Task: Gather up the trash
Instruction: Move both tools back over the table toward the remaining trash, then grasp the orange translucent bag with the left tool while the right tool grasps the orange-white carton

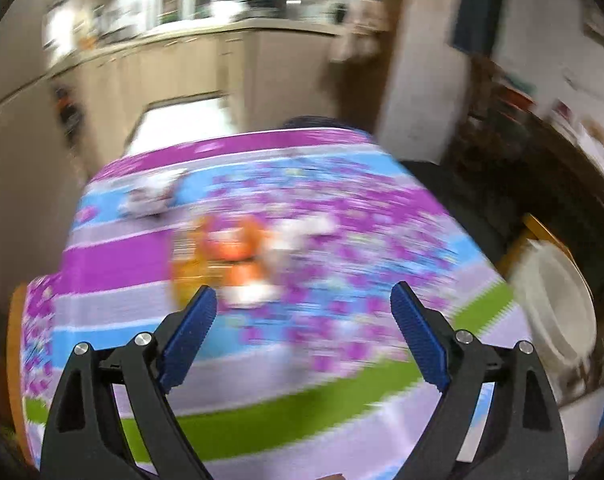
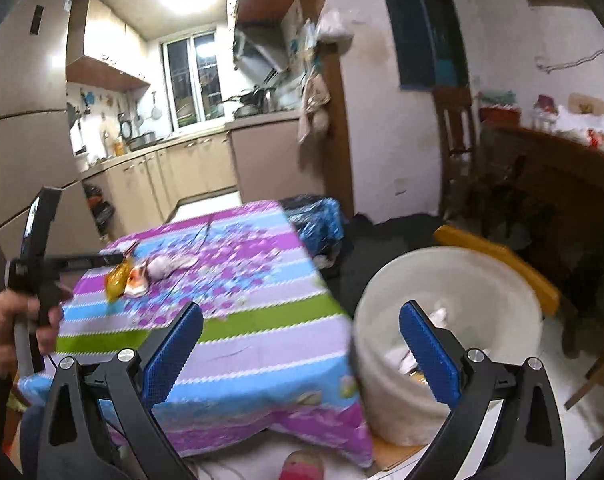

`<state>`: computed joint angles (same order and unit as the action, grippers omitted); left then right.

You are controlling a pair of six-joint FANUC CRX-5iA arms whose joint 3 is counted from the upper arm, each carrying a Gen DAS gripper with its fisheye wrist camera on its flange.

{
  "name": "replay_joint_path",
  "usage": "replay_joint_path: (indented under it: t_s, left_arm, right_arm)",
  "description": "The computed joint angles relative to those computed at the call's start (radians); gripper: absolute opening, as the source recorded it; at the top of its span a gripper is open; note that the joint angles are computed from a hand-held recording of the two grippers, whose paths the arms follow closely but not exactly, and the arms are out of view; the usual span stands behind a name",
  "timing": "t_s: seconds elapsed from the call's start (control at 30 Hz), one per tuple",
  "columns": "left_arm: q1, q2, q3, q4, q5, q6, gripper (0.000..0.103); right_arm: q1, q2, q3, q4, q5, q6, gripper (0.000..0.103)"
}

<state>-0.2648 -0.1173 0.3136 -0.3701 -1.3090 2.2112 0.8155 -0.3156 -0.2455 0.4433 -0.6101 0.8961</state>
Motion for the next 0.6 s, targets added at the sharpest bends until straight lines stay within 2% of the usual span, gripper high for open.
replay_joint_path:
  t_s: [0.13, 0.3, 0.43, 0.6]
  left_arm:
    - [0.158, -0.081, -0.08, 0.049, 0.003, 0.008, 0.085]
    - [0.368, -0.073, -0.134, 0.248, -0.003, -0.08, 0.086]
    - [0.382, -0.01, -0.119, 0.304, -0.018, -0.132, 0.086]
    - [0.36, 0.035, -0.104, 0.262, -0.035, -0.111, 0.087]
  right_arm:
    - [0.023, 0.025, 0.007, -0.043, 0.007, 0.021, 0.098]
    - [0.037, 0.056, 0.035, -0.091, 0.003, 0.071, 0.098]
    - [0.046, 0.07, 0.042, -0.109, 0.0, 0.084, 0.098]
    - [0.049, 0.086, 0.05, -0.121, -0.005, 0.094, 0.098]
